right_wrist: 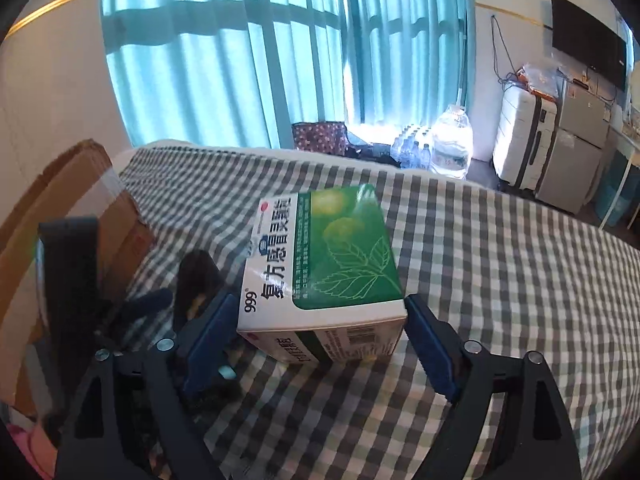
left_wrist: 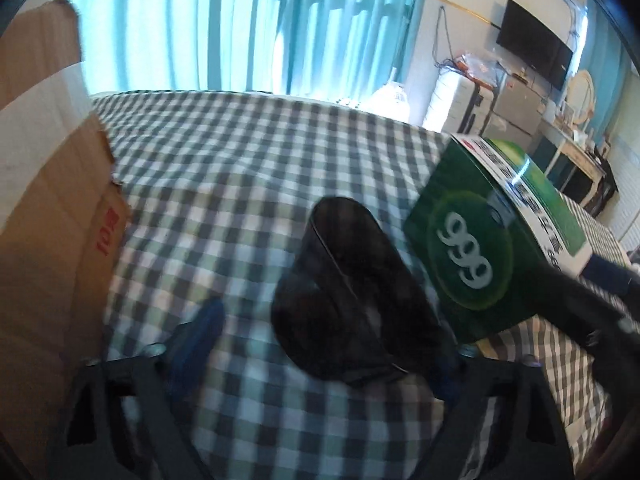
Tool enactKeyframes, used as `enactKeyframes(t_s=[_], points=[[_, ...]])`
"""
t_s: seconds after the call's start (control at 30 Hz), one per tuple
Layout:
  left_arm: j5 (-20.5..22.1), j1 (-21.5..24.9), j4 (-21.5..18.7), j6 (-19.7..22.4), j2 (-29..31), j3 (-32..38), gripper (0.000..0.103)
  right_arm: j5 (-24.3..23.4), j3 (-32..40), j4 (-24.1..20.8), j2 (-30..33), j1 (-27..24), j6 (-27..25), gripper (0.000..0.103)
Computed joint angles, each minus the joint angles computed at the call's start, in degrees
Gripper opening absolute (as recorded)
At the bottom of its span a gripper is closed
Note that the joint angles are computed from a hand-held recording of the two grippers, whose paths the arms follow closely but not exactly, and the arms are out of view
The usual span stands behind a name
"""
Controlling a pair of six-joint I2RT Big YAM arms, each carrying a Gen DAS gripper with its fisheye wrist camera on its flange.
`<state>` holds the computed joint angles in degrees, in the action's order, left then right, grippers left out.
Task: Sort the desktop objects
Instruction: 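Close the left tool on the black holder while the right grips the medicine box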
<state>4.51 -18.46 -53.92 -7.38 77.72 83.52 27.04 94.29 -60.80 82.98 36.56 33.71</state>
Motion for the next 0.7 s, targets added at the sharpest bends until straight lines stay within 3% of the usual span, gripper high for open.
enactKeyframes(t_s=[0.13,0.3,0.43,0.53,0.7], points=[[1.5,0.9,1.2,-0.4,-0.5,-0.8,0.063,0.4,0.7,-0.6,1.6,-1.1,1.8,0.085],[1.9,1.1,1.7,0.5,-0.6,-1.2,0.063,-0.7,-1.4,0.8,1.1,-2.0,3.9,0.084],[1.5,1.1,2.3,0.9,-0.6,-1.2,0.063,3.4,-2.4,-0.7,-0.4,-0.9,3.8,0.081],[0.4,0.3,2.5,1.6,-0.5,-1.2,0.063,2.5,-4.6,-0.2,-2.9,-1.3,6.9,0.081],[0.4,-1.1,1.9,3.2,-0.7,-1.1,0.063,3.8,-3.5,-5.4,-3.2,-0.7,10.3,0.081]])
